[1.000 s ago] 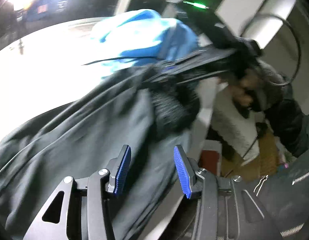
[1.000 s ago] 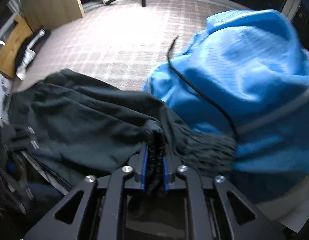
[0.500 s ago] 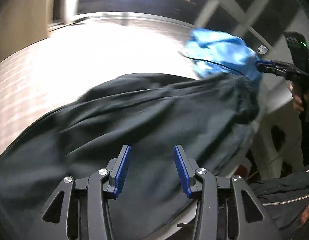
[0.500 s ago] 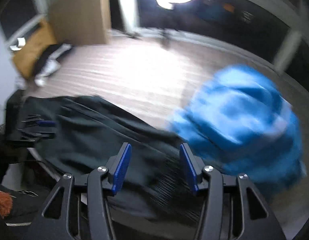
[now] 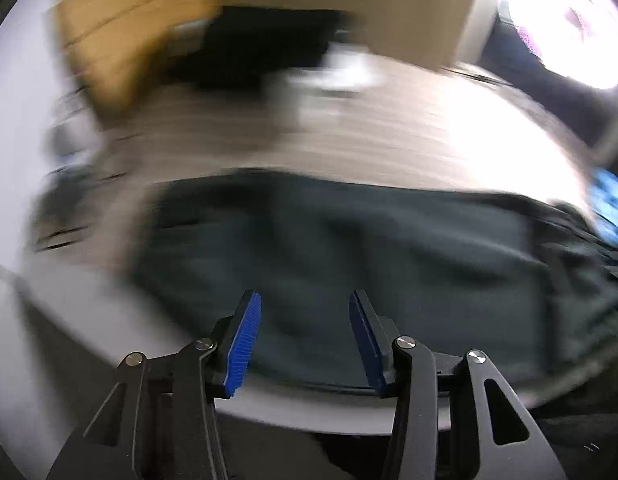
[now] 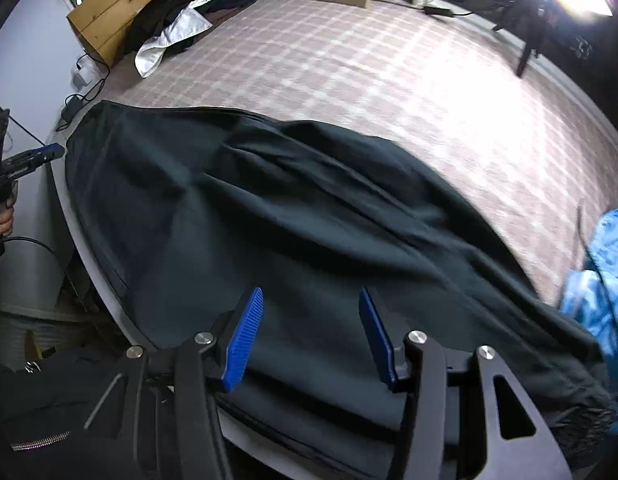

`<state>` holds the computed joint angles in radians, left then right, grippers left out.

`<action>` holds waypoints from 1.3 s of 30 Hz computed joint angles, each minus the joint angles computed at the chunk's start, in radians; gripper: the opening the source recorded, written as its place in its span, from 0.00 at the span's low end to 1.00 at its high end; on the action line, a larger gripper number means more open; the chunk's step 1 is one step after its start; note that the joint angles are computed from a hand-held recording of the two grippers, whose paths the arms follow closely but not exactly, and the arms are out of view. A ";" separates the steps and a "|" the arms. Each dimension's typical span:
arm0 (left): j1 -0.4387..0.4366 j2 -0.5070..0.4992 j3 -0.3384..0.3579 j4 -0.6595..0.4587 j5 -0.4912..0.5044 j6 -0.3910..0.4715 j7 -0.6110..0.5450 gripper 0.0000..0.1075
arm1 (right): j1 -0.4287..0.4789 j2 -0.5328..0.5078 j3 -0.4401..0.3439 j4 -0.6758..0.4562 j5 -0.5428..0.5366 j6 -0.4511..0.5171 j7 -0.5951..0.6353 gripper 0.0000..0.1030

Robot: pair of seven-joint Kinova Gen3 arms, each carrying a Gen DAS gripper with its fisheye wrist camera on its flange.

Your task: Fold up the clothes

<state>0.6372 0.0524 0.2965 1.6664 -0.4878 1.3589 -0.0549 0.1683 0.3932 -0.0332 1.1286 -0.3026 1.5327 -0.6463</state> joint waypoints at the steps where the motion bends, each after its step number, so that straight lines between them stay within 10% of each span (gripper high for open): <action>1: -0.003 -0.032 -0.038 0.046 0.020 0.008 0.002 0.41 | -0.019 -0.009 -0.003 0.015 0.002 -0.002 -0.026 0.48; 4: -0.051 -0.115 -0.110 0.185 0.054 -0.042 -0.048 0.41 | -0.082 -0.057 -0.014 0.074 0.012 -0.027 -0.096 0.48; 16: -0.261 -0.177 -0.024 0.304 0.099 -0.210 -0.276 0.40 | -0.260 -0.170 -0.037 0.183 0.057 -0.110 -0.306 0.48; 23: -0.232 -0.139 0.027 0.272 0.039 -0.175 -0.243 0.17 | -0.269 -0.167 -0.030 0.201 0.058 -0.141 -0.360 0.49; 27: -0.252 -0.263 -0.024 0.296 0.114 -0.317 -0.246 0.07 | -0.246 -0.163 -0.021 0.196 0.050 -0.147 -0.360 0.49; 32: -0.296 -0.297 0.069 0.194 0.088 -0.417 -0.244 0.07 | -0.188 -0.152 0.000 0.171 0.027 -0.136 -0.346 0.49; 39: -0.115 -0.029 0.092 -0.091 -0.028 -0.598 -0.311 0.07 | -0.034 -0.122 0.043 0.113 -0.040 -0.109 -0.289 0.49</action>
